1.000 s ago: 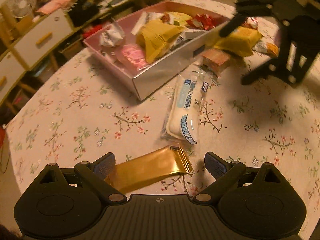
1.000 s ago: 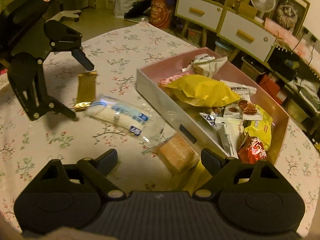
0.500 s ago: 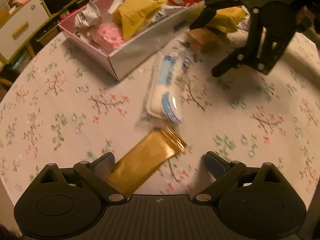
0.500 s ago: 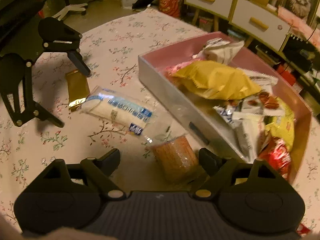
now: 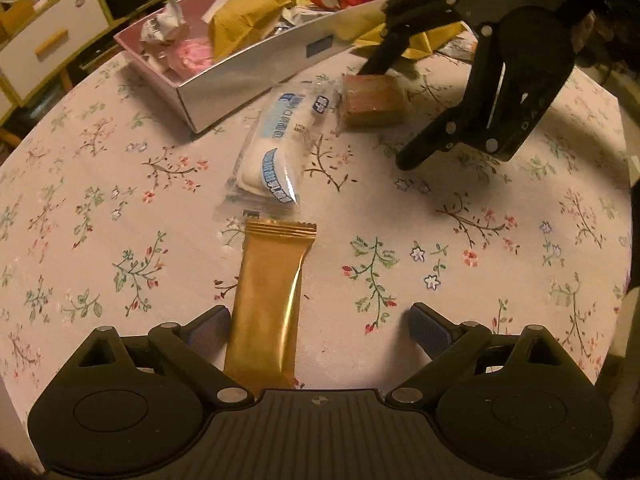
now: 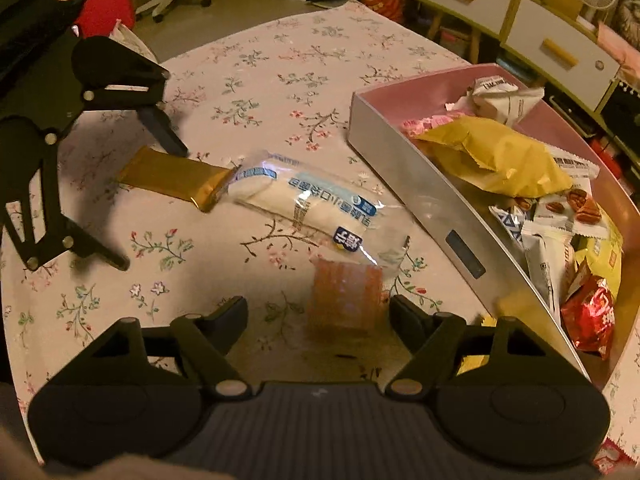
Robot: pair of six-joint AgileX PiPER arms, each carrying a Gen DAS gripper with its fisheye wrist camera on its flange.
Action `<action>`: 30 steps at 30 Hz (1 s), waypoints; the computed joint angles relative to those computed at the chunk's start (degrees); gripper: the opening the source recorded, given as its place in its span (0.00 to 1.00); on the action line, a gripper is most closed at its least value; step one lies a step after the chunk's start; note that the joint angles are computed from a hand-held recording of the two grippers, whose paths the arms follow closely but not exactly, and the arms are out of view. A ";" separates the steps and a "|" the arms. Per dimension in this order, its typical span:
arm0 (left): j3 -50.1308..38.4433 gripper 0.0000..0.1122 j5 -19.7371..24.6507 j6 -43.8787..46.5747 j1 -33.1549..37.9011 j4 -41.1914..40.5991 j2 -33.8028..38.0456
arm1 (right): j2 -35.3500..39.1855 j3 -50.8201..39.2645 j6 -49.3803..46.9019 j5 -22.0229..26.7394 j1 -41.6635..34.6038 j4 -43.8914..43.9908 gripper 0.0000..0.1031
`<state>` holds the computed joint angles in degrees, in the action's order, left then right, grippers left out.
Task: Organize snacks
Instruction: 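Grasp the gold-wrapped bar with the left tool while the right tool grasps the brown square cake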
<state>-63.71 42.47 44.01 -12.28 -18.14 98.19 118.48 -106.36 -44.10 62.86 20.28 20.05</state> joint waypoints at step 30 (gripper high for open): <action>6.79 0.27 -10.72 -33.91 -8.04 13.10 -5.66 | -5.65 8.51 5.24 -6.57 4.16 -3.89 0.38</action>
<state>-56.91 31.75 10.11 -20.32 -5.04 92.53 112.84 -97.86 -38.86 56.29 24.44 16.15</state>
